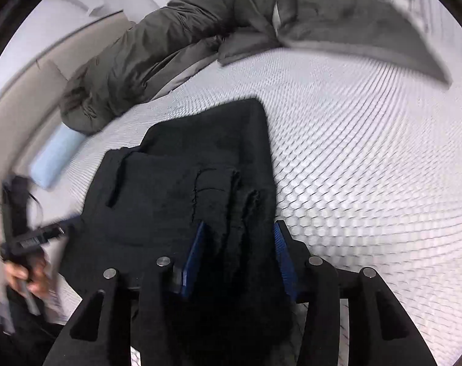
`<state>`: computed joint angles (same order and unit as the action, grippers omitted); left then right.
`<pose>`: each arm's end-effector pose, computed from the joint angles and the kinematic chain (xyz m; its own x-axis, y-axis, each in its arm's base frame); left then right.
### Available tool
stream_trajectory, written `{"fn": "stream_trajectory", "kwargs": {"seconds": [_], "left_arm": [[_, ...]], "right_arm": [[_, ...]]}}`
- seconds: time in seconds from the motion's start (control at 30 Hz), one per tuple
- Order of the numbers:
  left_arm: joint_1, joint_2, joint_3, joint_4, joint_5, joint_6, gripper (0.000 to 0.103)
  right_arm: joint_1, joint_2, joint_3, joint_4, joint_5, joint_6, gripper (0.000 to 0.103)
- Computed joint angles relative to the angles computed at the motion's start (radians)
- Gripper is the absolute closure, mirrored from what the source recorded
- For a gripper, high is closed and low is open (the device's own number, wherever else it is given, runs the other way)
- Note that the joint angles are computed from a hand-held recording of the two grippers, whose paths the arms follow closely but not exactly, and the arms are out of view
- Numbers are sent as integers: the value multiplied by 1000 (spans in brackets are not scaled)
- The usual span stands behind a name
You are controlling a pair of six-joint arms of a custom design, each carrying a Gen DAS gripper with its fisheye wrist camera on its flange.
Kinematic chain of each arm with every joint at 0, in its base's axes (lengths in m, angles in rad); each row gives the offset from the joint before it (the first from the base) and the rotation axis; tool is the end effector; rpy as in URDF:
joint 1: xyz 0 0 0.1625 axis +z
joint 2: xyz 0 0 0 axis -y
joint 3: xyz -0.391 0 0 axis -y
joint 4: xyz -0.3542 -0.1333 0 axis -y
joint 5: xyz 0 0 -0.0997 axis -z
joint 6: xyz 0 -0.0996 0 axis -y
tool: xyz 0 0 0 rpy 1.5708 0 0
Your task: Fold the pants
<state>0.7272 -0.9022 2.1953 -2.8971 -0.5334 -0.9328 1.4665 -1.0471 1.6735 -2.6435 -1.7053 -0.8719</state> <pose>-0.1837 -0.4567 0.0814 -0.8138 -0.3188 -0.4859 0.1560 0.6856 -0.7111 0.0553 -0.6242 0.2475 -0.7021 -0.5834 0.4083 -0.6895 0.7002 -0.1851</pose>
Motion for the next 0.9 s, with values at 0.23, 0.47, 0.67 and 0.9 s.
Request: {"fn": "stream_trajectory", "kwargs": {"seconds": [0.23,0.47,0.67,0.9], "left_arm": [[11,119,-190,6,69,295,41],[109,188,-352,110,21,302,41],[115,168,-288,21,12,325,37],[-4,90,-144,24,92,216,37]], "right_arm": [[49,-49,78,-20,86,-73,54],[131,168,-63,-3,-104,4,54],[117,173,-51,-75,-177,-84,64],[68,-25,124,-120,-51,-173,59]]}}
